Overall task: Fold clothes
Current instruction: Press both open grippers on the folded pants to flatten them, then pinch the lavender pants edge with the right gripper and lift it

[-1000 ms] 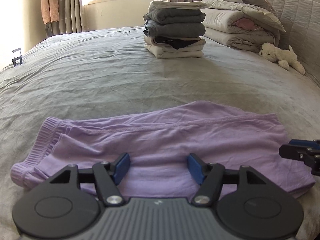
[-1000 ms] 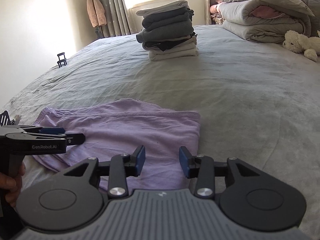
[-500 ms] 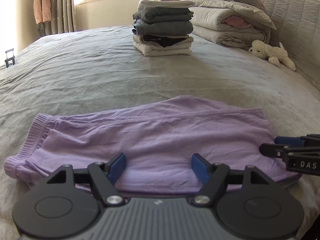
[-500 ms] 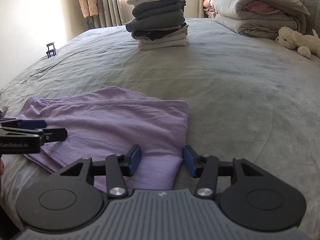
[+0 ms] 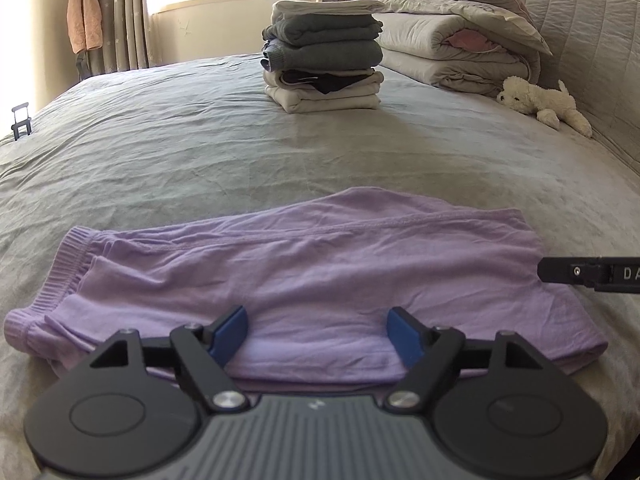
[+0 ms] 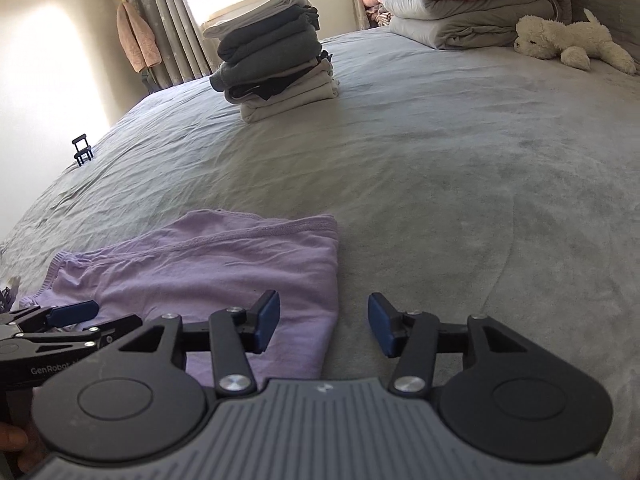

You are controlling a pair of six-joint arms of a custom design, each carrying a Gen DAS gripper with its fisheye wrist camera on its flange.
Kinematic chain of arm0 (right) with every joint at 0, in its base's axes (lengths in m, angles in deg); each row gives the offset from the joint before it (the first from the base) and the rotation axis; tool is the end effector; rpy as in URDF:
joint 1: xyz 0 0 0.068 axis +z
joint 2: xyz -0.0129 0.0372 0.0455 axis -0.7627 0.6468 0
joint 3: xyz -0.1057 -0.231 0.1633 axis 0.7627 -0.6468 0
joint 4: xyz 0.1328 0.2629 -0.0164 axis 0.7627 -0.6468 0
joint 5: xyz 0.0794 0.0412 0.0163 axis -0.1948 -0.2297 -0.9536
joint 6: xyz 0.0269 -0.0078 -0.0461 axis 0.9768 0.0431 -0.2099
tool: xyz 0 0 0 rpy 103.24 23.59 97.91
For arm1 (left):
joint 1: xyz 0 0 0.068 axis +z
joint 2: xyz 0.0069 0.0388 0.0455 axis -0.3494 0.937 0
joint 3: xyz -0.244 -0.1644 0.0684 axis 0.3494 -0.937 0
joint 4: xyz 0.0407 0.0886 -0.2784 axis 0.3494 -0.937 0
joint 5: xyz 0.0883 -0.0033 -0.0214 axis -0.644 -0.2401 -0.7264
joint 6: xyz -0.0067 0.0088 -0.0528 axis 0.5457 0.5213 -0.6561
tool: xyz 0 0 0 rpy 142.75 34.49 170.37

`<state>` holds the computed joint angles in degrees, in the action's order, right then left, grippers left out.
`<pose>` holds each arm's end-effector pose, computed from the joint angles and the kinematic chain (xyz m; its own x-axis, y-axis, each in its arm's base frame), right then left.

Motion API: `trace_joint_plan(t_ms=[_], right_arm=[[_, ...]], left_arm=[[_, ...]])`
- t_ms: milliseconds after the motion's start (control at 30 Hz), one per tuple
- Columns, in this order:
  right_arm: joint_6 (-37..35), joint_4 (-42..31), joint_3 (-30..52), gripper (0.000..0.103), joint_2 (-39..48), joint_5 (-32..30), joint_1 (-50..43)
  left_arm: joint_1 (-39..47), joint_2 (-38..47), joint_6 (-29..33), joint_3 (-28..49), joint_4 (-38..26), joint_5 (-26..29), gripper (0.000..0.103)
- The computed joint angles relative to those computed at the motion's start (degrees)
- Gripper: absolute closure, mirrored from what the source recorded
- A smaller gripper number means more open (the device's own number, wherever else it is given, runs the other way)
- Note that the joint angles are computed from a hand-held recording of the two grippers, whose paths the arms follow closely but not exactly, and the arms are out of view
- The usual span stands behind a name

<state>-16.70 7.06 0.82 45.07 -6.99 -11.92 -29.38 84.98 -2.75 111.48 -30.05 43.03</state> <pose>0.1840 0.1142 0.1073 -0.4725 0.5033 -0.7235 0.4791 0.8357 0.2685 0.3152 -0.0651 0.1086 -0.4971 0.4329 -0.7520 0.6791 0.7336 -0.0266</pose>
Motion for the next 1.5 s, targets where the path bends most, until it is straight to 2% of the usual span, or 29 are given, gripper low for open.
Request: trace_joint_plan(t_ms=[167,400,533,800,933,1000,1067,1100,1133,1367,1500], right_arm=[[0.2,4.1,-1.5,0.049,-0.1,-0.8,0.1],[1.2,6.3,-2.6,0.049,-0.8,-1.4,-0.1],[-0.2,11.1,-3.7,0.048,-0.2,-2.4,0.3],[-3.5,16.1,-4.8,0.054,-1.1,-1.1,1.9],[-2.1,15.7,-4.6,0.054,0.1,-5.3,-0.8],[-1.9,18.2,-5.3,0.053,1.4,-5.3,-0.9],[-3.0,18.9,-5.1,0.059,1.4,-5.1,-0.4],[-3.7,19.4,-5.0,0.074,1.4,-5.0,-0.1],[-4.1,19.0,-4.6,0.082,1.7,-4.5,0.2],[-4.7,19.1,-4.9,0.083,0.3,-1.3,1.3],[-3.5,17.7,-4.5,0.083,0.9,-1.6,0.9]], left_arm=[[-0.2,0.0,0.1,-0.2,0.4,-0.3,0.022],[-0.4,-0.1,0.1,-0.3,0.4,-0.5,0.021],[-0.5,-0.2,0.2,-0.3,0.4,-0.7,0.021],[-0.3,-0.4,0.5,0.0,-0.8,-0.4,0.021],[-0.4,-0.4,0.6,0.0,-0.9,-0.6,0.021],[-0.5,-0.5,0.6,0.0,-1.0,-0.7,0.021],[-0.5,-0.6,0.6,0.1,-1.1,-0.7,0.021],[-0.5,-0.6,0.6,0.1,-1.2,-0.7,0.021],[-0.5,-0.6,0.6,0.1,-1.2,-0.7,0.021],[-0.3,-0.6,0.8,0.3,-1.5,-0.5,0.021],[-0.4,-0.5,0.7,0.4,-1.8,-0.6,0.021]])
